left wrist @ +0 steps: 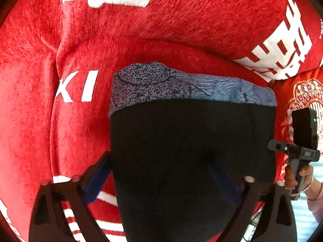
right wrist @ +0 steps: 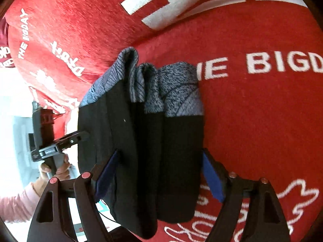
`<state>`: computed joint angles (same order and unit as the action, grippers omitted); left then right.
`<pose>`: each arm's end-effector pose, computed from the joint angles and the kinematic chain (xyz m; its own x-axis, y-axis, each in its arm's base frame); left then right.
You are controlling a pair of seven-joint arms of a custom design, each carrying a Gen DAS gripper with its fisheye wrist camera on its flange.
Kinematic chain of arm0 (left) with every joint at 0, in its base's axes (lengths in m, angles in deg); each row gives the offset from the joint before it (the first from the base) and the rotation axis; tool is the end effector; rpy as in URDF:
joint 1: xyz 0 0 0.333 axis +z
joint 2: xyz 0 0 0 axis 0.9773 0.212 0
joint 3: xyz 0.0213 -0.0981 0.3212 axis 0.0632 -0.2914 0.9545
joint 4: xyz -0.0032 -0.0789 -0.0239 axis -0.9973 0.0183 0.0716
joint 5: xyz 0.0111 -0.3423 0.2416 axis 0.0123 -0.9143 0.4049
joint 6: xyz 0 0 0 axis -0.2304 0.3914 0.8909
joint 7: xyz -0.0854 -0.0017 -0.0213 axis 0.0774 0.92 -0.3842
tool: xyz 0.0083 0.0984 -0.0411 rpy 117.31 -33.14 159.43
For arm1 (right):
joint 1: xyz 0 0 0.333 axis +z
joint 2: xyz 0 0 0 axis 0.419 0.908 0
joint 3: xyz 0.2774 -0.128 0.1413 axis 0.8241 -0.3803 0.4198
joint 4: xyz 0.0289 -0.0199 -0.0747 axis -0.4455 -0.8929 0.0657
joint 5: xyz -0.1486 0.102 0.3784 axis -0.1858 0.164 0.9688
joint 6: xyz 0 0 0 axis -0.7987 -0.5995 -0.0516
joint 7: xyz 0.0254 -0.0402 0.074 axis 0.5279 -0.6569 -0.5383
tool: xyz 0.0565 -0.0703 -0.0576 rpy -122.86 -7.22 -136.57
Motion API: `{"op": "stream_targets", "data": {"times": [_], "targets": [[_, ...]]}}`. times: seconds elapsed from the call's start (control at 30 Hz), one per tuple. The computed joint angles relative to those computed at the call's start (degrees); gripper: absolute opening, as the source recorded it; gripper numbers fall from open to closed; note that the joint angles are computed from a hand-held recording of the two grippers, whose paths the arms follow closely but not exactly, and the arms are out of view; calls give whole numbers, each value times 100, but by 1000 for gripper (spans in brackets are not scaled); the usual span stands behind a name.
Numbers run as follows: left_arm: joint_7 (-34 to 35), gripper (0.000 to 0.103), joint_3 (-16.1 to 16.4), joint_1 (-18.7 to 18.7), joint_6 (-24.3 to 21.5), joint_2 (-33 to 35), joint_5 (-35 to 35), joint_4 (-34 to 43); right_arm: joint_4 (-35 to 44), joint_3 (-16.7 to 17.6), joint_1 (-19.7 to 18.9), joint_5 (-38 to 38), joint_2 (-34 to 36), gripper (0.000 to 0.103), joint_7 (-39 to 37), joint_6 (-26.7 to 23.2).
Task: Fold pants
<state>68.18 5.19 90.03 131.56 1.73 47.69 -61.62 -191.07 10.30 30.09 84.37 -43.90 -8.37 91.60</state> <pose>0.6389 0.0299 0.3170 -0.1811 -0.9090 0.3754 -0.9833 0.1615 -0.0834 0.6351 0.1372 0.2962 -0.1280 -0.7303 -0.6710 -0.9837 0.1794 -0.0076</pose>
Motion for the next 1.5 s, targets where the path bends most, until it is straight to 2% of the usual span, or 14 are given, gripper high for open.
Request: {"op": "stream_targets", "data": {"times": [0.23,0.33,0.4,0.47,0.57,0.63,0.7,0.77,0.87,1.1,1.3,1.43,1.5], "targets": [[-35,102,-54,55,-82,145,-250,50,42,77,-150,460,143,84,-409,-154],[-132,102,-53,92,-161,187,-357,77,70,65,-161,540,190,84,-375,-216],[-189,102,-46,72,-49,124,-350,-8,84,54,-162,572,210,83,-275,-236],[-137,95,-68,33,166,-5,-351,-162,25,3,-163,487,143,78,-94,-283],[35,75,-65,32,294,-275,-434,-381,59,-7,-148,408,145,62,90,-335],[17,67,-33,-27,363,-408,-438,-467,70,17,-182,529,129,52,77,-356],[2,62,19,-52,396,-585,-469,-581,6,26,-230,702,50,43,81,-399],[-30,58,72,-85,400,-728,-497,-665,-39,33,-268,864,-36,40,2,-501],[-49,56,165,-124,349,-1024,-546,-858,-78,1,-254,913,-171,39,-63,-639],[-33,56,473,-211,-106,-1738,-562,-1338,-487,-100,-138,979,-703,38,-122,-899],[262,56,755,-278,-319,-2300,-427,-1845,-1484,-139,232,1533,-1557,38,-104,-585],[445,56,921,-264,-359,-2365,-352,-2137,-1893,-160,538,1708,-1816,38,-37,-296],[564,57,946,-249,-191,-2336,-318,-2321,-1998,-148,677,1654,-1800,39,29,-123]]}}
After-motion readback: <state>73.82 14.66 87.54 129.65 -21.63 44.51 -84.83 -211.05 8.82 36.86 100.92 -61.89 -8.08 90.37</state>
